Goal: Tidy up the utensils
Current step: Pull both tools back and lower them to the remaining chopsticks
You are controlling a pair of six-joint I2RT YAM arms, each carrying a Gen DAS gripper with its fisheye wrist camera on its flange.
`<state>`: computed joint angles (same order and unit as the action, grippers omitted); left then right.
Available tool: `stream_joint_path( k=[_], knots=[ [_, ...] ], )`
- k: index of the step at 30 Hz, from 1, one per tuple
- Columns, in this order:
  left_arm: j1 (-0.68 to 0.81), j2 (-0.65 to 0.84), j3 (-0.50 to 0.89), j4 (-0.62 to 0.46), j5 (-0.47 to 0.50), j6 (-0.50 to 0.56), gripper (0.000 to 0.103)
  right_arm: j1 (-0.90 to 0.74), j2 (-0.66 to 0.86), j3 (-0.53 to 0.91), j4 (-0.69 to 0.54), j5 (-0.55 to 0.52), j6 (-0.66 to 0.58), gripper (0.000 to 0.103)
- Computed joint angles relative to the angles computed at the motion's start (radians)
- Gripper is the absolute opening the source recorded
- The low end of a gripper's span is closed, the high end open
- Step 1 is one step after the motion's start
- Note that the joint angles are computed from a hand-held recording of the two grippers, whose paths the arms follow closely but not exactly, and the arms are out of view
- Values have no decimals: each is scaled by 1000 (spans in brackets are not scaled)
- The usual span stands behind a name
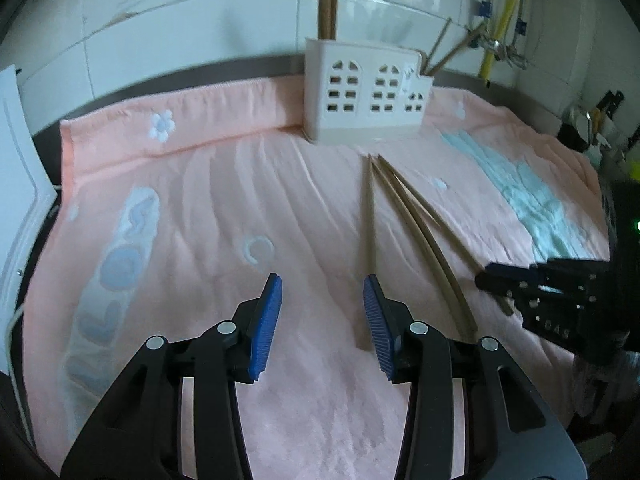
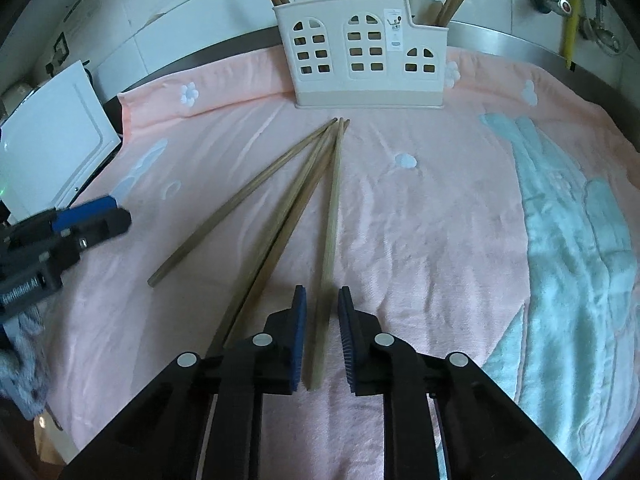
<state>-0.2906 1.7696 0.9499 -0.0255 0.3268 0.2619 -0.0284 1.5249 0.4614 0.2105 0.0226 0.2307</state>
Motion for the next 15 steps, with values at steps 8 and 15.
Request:
stream_joint_path(
  k=[8, 15],
  knots=[
    [-43, 45, 0, 1, -10, 8, 43, 2, 0, -6, 10, 13, 2, 13],
    [-57, 72, 7, 0, -10, 7, 42, 18, -2, -13, 13, 38, -3, 13]
  ],
)
